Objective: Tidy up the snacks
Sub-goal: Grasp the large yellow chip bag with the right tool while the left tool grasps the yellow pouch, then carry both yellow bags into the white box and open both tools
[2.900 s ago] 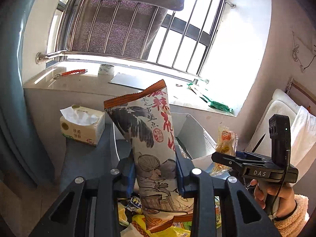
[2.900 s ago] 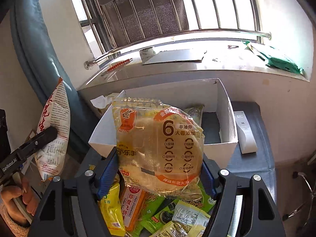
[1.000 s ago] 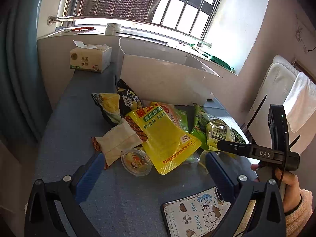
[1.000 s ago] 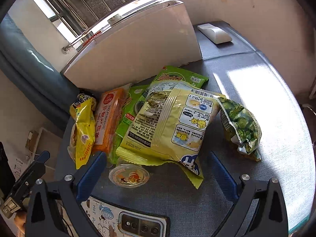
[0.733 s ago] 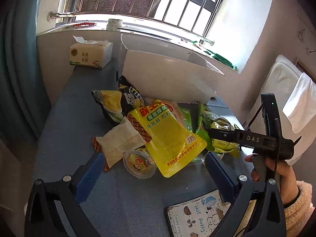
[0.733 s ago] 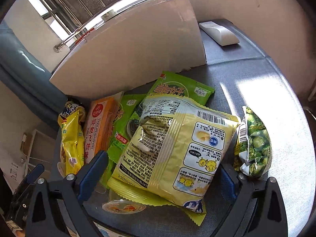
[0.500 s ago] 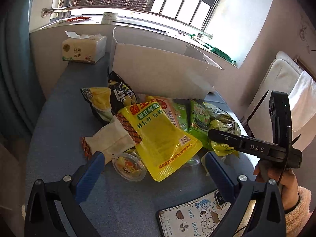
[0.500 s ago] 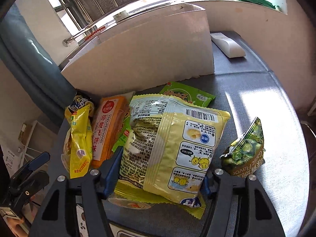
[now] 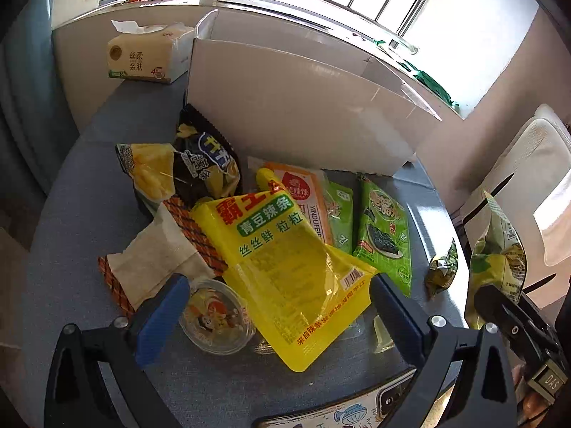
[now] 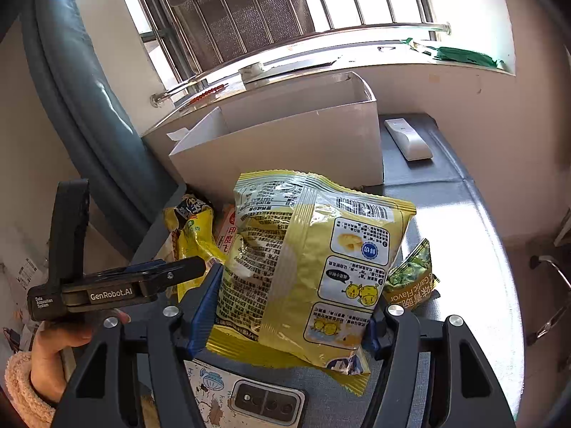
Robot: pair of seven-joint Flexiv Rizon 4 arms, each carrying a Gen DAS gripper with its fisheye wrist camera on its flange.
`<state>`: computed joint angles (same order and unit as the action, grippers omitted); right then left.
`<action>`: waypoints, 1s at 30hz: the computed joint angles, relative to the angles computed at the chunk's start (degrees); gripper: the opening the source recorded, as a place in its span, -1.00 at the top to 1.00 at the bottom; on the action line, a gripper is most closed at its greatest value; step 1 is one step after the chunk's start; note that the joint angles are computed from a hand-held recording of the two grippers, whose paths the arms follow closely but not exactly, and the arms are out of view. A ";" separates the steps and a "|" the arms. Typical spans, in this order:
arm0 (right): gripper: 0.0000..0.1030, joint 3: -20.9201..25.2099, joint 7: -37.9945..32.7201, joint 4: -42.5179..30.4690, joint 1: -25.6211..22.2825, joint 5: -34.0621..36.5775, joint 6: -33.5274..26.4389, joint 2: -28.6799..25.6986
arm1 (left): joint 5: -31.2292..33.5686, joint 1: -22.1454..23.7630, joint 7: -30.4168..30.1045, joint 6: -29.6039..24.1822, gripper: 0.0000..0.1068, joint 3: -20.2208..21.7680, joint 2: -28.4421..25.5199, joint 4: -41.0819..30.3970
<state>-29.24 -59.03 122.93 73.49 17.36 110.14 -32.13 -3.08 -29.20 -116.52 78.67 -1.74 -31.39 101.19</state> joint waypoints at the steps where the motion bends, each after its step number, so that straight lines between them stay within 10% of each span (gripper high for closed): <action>1: -0.35 0.55 0.13 0.08 -0.48 0.05 0.30 -0.05 | 0.23 -0.12 0.32 -1.43 -0.92 0.35 -0.54 -1.25; 9: -0.35 6.44 -0.25 -0.20 -5.93 -0.05 1.72 0.21 | 5.53 -1.11 1.47 -10.17 -0.91 2.73 -4.22 -10.98; 12: -0.35 7.98 -0.63 -0.43 -7.15 0.21 2.05 0.08 | 8.63 -2.13 2.53 -12.61 -0.30 3.46 -5.57 -13.75; 13: -0.35 8.45 -0.82 -0.44 -7.49 0.26 2.24 0.09 | 7.56 -1.04 4.39 -11.35 0.02 1.76 -5.64 -12.93; 17: -0.35 9.55 -1.66 -0.28 -8.24 1.02 2.78 0.04 | 9.13 -1.61 4.18 -6.81 0.20 2.22 -4.37 -10.05; 30: -0.35 11.98 -4.81 -3.35 -11.85 -0.45 3.04 0.21 | 2.45 3.39 9.29 15.30 0.31 -1.79 4.34 3.15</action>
